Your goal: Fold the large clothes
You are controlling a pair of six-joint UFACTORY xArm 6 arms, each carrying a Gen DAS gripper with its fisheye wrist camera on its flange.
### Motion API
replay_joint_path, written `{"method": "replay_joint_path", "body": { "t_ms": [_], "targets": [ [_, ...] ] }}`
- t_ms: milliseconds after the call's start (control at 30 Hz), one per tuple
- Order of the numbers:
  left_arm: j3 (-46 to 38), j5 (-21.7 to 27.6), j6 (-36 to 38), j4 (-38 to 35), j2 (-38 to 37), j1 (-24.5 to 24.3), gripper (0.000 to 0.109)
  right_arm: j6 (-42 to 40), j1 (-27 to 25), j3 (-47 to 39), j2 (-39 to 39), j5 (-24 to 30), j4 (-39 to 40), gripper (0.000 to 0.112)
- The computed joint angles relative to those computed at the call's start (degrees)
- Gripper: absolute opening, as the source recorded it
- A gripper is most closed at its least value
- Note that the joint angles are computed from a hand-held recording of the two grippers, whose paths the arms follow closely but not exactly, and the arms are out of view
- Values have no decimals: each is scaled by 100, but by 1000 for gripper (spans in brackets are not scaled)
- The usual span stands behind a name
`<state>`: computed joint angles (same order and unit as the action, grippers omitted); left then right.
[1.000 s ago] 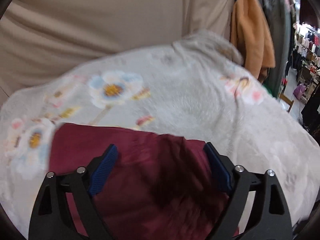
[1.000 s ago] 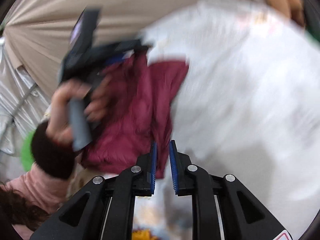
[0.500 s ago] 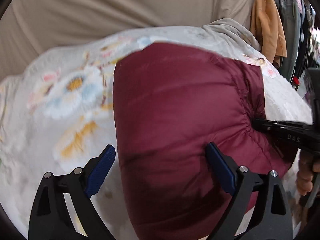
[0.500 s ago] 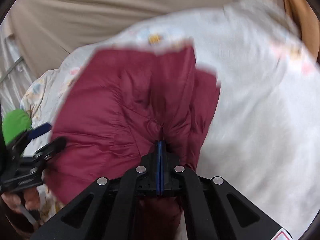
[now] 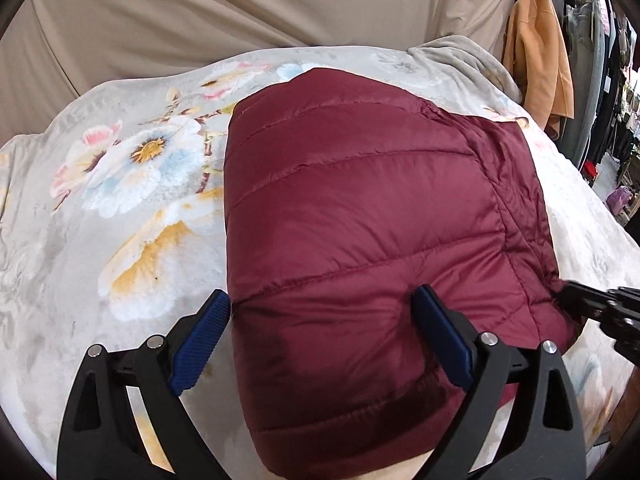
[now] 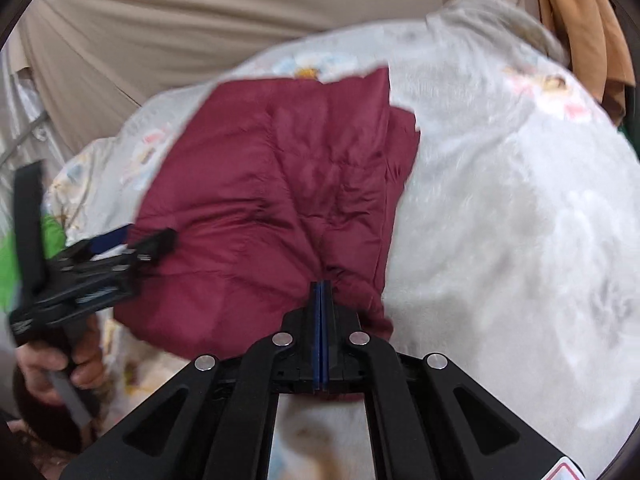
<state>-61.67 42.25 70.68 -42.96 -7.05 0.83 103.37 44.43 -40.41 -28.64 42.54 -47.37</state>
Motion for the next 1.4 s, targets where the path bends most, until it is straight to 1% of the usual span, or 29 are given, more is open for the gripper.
{"method": "replay_joint_path", "body": {
  "t_ms": [67,100,167,267,367,433,467,500,567,600,667,700,767,800,900,1000,1100,1133,1233,1267,1333,1400],
  "targets": [
    [26,43,-7,9,-31,20,91,-229,28,-75,177,156,297,0],
    [17,82,-6,5,-30,33,91,-415,-58,-86,345,85,548,0],
    [38,206,-10,33,-78,71,91,-441,-187,-158,625,-154,663,0],
    [181,153,66,69,-219,109,91,-557,-47,-356,660,225,686,0],
    [175,332,100,73,-267,246,91,-377,34,-271,382,369,544,1],
    [120,529,81,71,-268,374,91,17,61,-111,117,325,223,6],
    [59,683,59,60,-244,465,91,254,119,-28,-45,404,71,12],
    [-38,874,11,63,-191,568,92,485,155,58,-190,467,-92,25],
    [-216,1167,-88,73,-77,717,92,689,107,201,-356,394,-237,42],
    [-396,1424,-178,71,47,833,92,685,60,231,-378,344,-200,44],
    [-685,1802,-354,73,267,972,92,664,-151,306,-314,11,-49,47],
    [-773,1936,-444,77,336,998,92,599,-300,395,-314,-257,27,49],
    [-958,2140,-572,70,504,1050,93,430,-556,517,-183,-878,252,50],
    [-1080,2269,-651,85,612,1071,94,397,-627,529,-95,-1063,301,51],
    [-1412,2631,-848,129,916,1102,95,291,-816,571,69,-1441,439,54],
    [-1710,2929,-1064,166,1204,1084,95,269,-1020,668,139,-1897,519,55],
    [-2058,3278,-1284,36,1487,1080,95,227,-1239,770,176,-2326,544,56],
    [-2159,3351,-1334,-20,1565,1070,95,257,-1317,809,192,-2505,527,56],
    [-2375,3421,-1485,2,1778,931,97,206,-1702,976,311,-3313,581,56],
    [-2427,3452,-1552,48,1840,876,98,229,-1810,1003,383,-3563,575,58],
    [-2474,3515,-1626,89,1917,803,98,223,-1930,987,508,-3796,571,60],
    [-2443,3464,-1644,132,1923,710,98,110,-1972,961,594,-3889,641,61]
  ]
}}
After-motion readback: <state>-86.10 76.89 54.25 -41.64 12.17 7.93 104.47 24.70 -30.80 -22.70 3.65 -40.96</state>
